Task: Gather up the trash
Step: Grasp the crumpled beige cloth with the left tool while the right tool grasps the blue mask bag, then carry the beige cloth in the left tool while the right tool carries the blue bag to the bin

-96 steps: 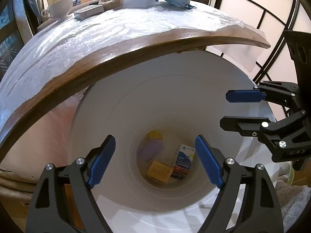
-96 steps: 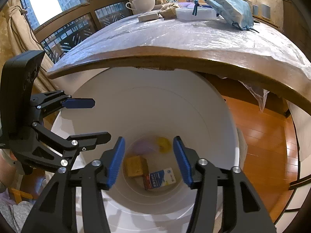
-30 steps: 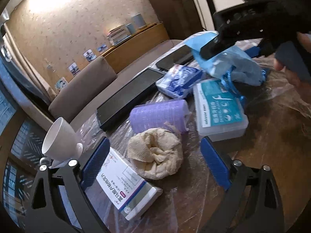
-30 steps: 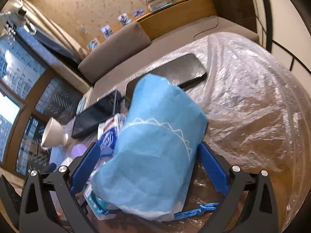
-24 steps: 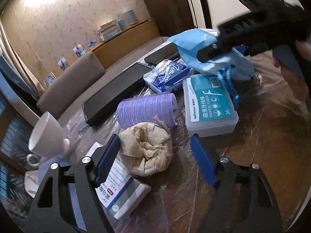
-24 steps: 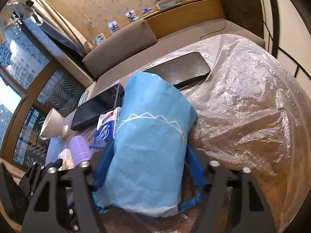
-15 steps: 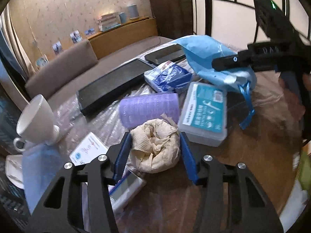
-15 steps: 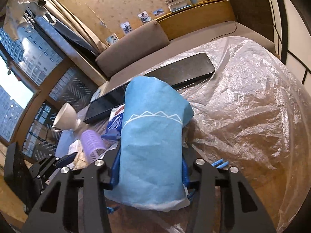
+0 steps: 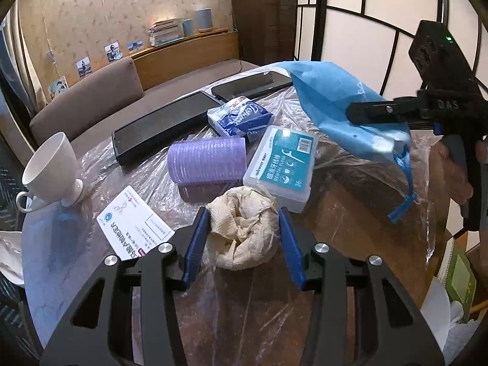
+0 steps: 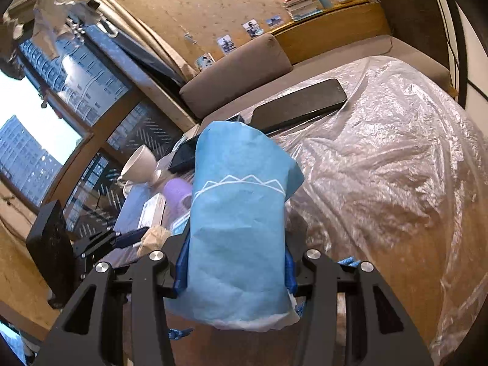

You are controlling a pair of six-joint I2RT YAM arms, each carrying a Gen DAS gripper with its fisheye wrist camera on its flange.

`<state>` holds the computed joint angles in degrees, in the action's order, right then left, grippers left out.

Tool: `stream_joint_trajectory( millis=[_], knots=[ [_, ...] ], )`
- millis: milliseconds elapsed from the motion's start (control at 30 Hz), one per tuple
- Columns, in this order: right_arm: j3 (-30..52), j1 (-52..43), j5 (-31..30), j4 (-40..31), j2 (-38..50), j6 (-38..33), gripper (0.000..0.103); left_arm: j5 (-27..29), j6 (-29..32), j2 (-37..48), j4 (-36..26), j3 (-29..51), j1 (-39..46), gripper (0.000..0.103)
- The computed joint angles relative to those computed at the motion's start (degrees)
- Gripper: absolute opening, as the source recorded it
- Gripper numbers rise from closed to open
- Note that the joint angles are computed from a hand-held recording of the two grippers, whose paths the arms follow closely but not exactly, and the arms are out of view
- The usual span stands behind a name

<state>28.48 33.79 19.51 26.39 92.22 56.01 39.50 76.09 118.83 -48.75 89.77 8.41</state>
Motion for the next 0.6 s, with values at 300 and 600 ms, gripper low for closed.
stream_joint_trajectory(
  millis=[300,600],
  knots=[
    [1.55,4.54,4.05,-4.3,0.6,1.28,0.046,-2.94,-2.07,0.04,4.42,-2.31,-1.14,0.061],
    [2.79,5.97,4.82,-4.91,1.97,1.71,0.046,-3.11,-2.97,2.0,1.83,0.15,-0.86,0.052]
  ],
)
